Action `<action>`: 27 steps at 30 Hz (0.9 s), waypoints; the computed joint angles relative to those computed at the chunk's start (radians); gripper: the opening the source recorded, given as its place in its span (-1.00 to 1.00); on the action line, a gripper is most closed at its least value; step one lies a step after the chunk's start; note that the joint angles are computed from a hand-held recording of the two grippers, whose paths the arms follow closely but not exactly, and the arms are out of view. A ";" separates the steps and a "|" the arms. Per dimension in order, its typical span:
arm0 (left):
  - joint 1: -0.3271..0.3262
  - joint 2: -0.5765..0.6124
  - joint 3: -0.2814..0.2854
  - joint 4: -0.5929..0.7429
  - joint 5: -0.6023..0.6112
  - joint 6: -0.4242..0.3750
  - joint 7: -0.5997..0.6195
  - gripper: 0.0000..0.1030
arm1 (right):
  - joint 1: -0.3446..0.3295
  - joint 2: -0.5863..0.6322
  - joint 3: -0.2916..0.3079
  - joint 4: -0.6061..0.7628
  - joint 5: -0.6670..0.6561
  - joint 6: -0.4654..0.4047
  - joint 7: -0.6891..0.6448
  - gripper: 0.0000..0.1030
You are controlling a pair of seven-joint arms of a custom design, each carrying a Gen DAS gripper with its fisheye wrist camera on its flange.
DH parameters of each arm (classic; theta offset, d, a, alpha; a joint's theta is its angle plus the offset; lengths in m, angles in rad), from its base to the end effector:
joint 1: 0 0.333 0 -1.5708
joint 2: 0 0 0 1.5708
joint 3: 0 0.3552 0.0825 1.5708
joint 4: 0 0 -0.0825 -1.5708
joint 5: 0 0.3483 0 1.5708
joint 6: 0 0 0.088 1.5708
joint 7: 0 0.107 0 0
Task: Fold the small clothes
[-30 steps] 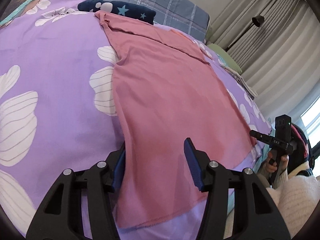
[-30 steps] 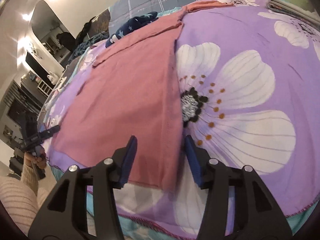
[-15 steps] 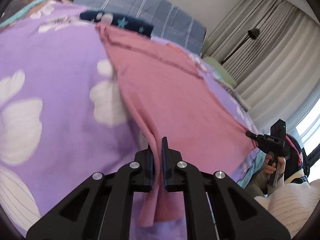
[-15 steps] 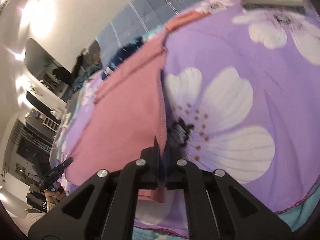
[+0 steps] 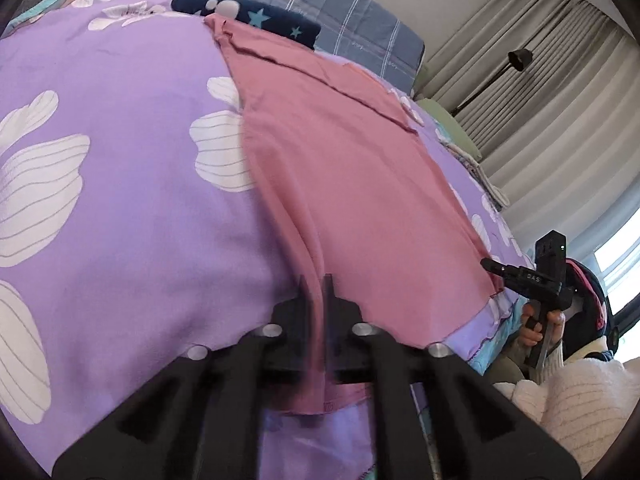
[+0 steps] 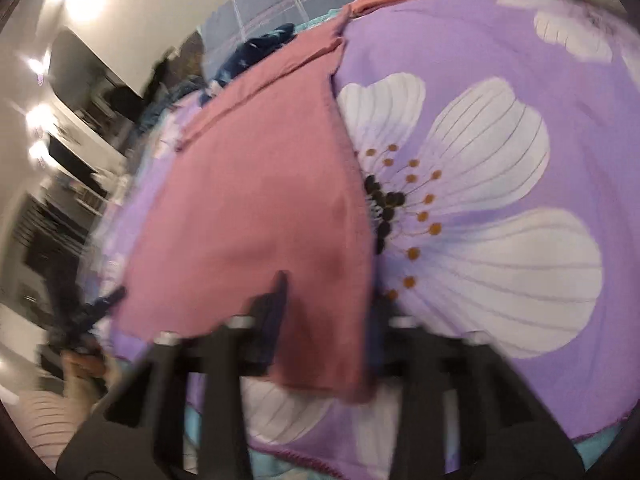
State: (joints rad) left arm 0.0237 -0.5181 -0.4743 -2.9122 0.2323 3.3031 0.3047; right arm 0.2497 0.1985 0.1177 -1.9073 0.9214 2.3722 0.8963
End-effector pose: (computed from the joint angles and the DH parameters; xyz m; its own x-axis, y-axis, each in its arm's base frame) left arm 0.2897 -0.1796 0.4597 0.2586 -0.8075 0.5302 -0.6214 -0.5593 -0.5487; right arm 0.5657 0.2221 0.4831 0.4745 -0.6935 -0.5421 -0.8629 -0.2448 -0.4422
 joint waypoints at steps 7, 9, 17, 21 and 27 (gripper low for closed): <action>0.060 -0.212 -0.081 0.128 0.120 -0.284 -0.011 -0.91 | -0.113 -0.061 -0.039 0.020 0.332 -0.198 -0.109 -0.97; 0.045 -0.249 -0.071 0.173 0.156 -0.346 -0.004 -0.91 | -0.119 -0.095 -0.051 0.011 0.375 -0.224 -0.142 -0.97; -0.092 -0.251 -0.023 0.333 0.265 -0.589 0.064 -0.90 | -0.061 -0.293 -0.060 -0.085 0.238 0.008 -0.229 -0.96; -0.096 -0.168 0.016 0.334 0.308 -0.602 0.041 -0.90 | 0.024 -0.236 -0.025 -0.081 0.123 0.186 -0.206 -0.95; 0.063 -0.079 0.036 0.330 0.456 -0.462 -0.084 -0.90 | 0.079 -0.064 0.012 0.077 0.230 0.304 -0.238 -0.95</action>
